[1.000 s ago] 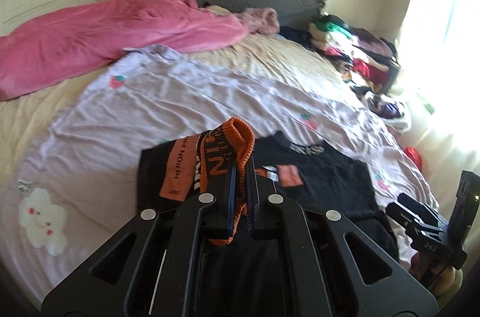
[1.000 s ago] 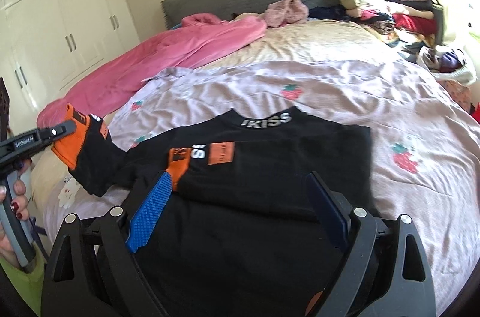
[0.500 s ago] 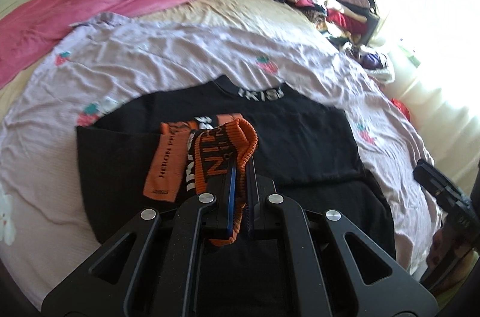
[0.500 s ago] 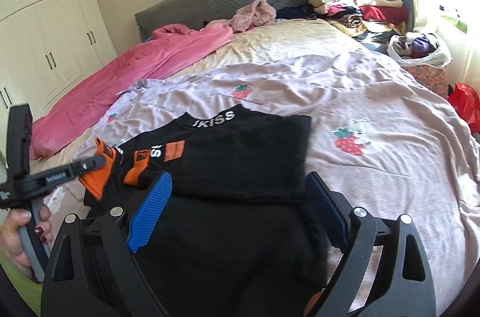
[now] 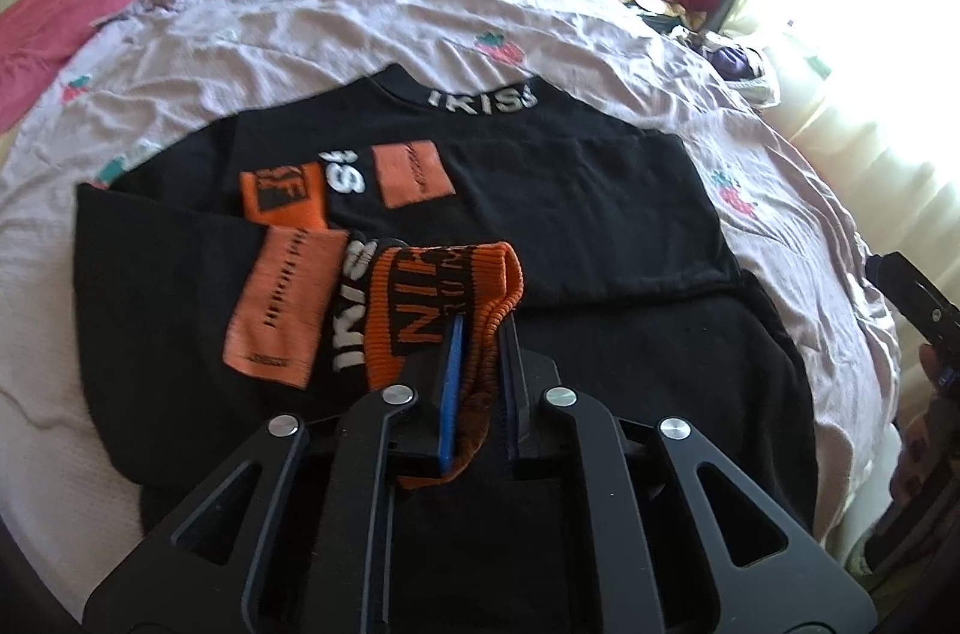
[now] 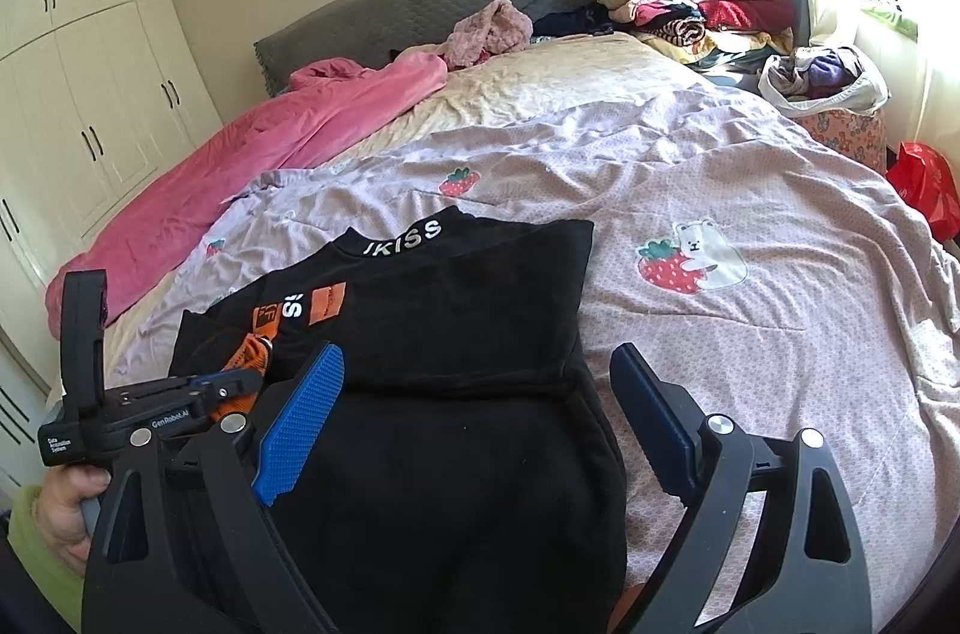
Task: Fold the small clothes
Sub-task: 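Fold the held sleeve across the shirt body and open the left gripper, then grasp the folded orange-striped cuff with the right gripper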
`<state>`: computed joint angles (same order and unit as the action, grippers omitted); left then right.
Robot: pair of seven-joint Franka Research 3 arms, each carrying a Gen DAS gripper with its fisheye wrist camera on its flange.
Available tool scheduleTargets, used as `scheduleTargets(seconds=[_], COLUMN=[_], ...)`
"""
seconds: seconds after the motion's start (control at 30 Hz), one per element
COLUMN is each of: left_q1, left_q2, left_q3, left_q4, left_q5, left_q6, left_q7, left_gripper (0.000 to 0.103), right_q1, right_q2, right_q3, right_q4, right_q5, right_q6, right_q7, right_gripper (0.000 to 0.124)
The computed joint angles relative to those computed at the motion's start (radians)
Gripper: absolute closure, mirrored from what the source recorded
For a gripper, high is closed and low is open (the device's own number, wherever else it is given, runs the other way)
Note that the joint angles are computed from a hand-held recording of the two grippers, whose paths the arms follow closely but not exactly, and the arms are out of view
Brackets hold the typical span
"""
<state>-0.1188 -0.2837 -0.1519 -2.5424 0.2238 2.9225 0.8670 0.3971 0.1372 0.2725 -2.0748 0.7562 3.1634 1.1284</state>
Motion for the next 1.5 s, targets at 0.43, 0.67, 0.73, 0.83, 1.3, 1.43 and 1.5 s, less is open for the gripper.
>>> scheduleTargets(seconds=[0.43, 0.67, 0.73, 0.83, 1.3, 1.43, 1.5], left_q1=[0.04, 0.175, 0.198, 0.233, 0.258, 0.264, 0.266], left_q2=[-0.137, -0.26, -0.281, -0.302, -0.313, -0.306, -0.305], left_q3=[-0.022, -0.04, -0.03, -0.032, 0.026, 0.031, 0.032], left_q4=[-0.098, -0.161, -0.178, -0.194, -0.27, -0.279, -0.284], left_q5=[-0.08, 0.097, 0.116, 0.154, 0.158, 0.145, 0.14], left_q6=[0.039, -0.028, -0.043, -0.057, 0.021, 0.041, 0.056], left_q7=[0.042, -0.097, -0.114, -0.14, -0.134, -0.125, -0.12], left_gripper=[0.063, 0.048, 0.048, 0.043, 0.042, 0.042, 0.042], right_q1=[0.046, 0.112, 0.123, 0.148, 0.179, 0.18, 0.168], right_q2=[0.062, 0.163, 0.192, 0.237, 0.44, 0.446, 0.443], right_q3=[-0.004, -0.01, -0.008, -0.023, -0.048, -0.043, -0.023], right_q4=[0.056, 0.186, 0.226, 0.289, 0.539, 0.542, 0.535], right_q5=[-0.124, -0.214, -0.236, -0.278, -0.346, -0.355, -0.344], right_q6=[-0.089, -0.203, -0.239, -0.285, -0.455, -0.432, -0.413], right_q7=[0.065, 0.101, 0.111, 0.152, 0.293, 0.297, 0.268], right_gripper=[0.034, 0.034, 0.034, 0.035, 0.068, 0.09, 0.104])
